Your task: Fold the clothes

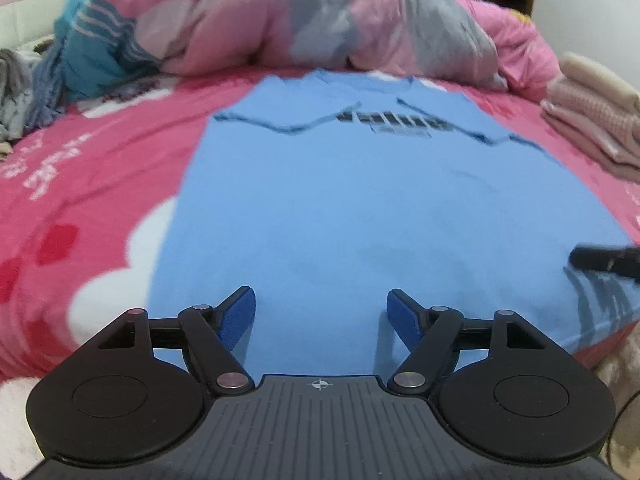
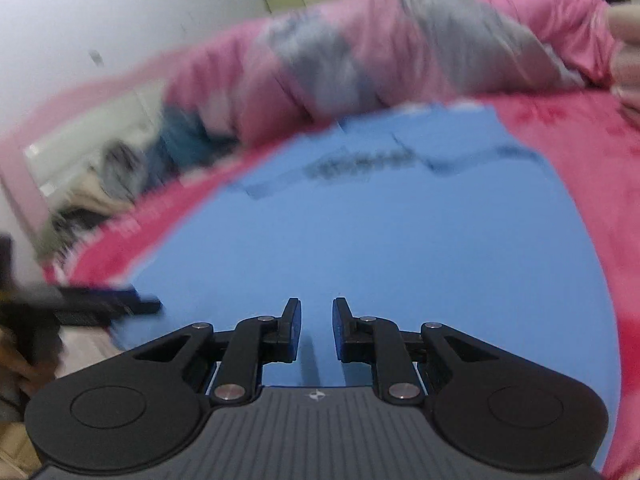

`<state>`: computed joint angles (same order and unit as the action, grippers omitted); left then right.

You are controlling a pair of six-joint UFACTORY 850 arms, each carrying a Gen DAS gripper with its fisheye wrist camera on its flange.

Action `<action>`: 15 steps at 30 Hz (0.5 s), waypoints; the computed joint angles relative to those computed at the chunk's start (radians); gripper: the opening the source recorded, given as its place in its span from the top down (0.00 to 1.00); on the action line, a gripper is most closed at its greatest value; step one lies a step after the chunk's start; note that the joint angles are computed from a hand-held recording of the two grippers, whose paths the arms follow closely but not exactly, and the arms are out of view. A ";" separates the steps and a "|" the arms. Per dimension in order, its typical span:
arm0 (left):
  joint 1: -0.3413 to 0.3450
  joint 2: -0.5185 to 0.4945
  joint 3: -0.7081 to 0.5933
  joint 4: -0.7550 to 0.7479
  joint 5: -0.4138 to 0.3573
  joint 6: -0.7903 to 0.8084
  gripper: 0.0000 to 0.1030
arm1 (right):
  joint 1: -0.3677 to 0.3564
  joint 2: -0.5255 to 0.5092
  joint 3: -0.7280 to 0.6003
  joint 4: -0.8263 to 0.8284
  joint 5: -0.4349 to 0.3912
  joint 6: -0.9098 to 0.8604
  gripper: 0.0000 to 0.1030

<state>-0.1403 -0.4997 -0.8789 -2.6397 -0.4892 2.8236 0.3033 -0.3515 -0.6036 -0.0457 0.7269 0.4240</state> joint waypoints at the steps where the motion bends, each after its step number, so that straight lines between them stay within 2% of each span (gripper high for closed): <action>1: -0.005 -0.004 -0.002 -0.016 0.000 0.017 0.20 | -0.003 0.004 0.010 -0.014 0.004 0.010 0.83; 4: -0.014 -0.011 -0.009 -0.034 0.002 0.034 0.07 | -0.007 0.023 0.040 -0.042 0.019 0.024 0.83; 5: -0.014 -0.011 -0.011 -0.030 0.005 0.030 0.06 | -0.010 0.026 0.041 -0.047 0.018 0.027 0.83; 8: -0.021 -0.004 -0.006 -0.075 0.008 0.075 0.06 | -0.014 0.045 0.042 -0.008 0.039 0.008 0.83; 11: -0.022 0.013 0.013 -0.126 -0.048 0.139 0.05 | -0.010 0.056 0.038 0.067 0.084 -0.048 0.83; 13: -0.021 0.014 0.012 -0.130 -0.076 0.140 0.04 | 0.001 0.038 0.022 0.135 0.106 -0.108 0.83; 15: -0.025 0.001 -0.007 -0.132 -0.073 0.133 0.04 | 0.003 0.006 -0.005 0.174 0.106 -0.138 0.83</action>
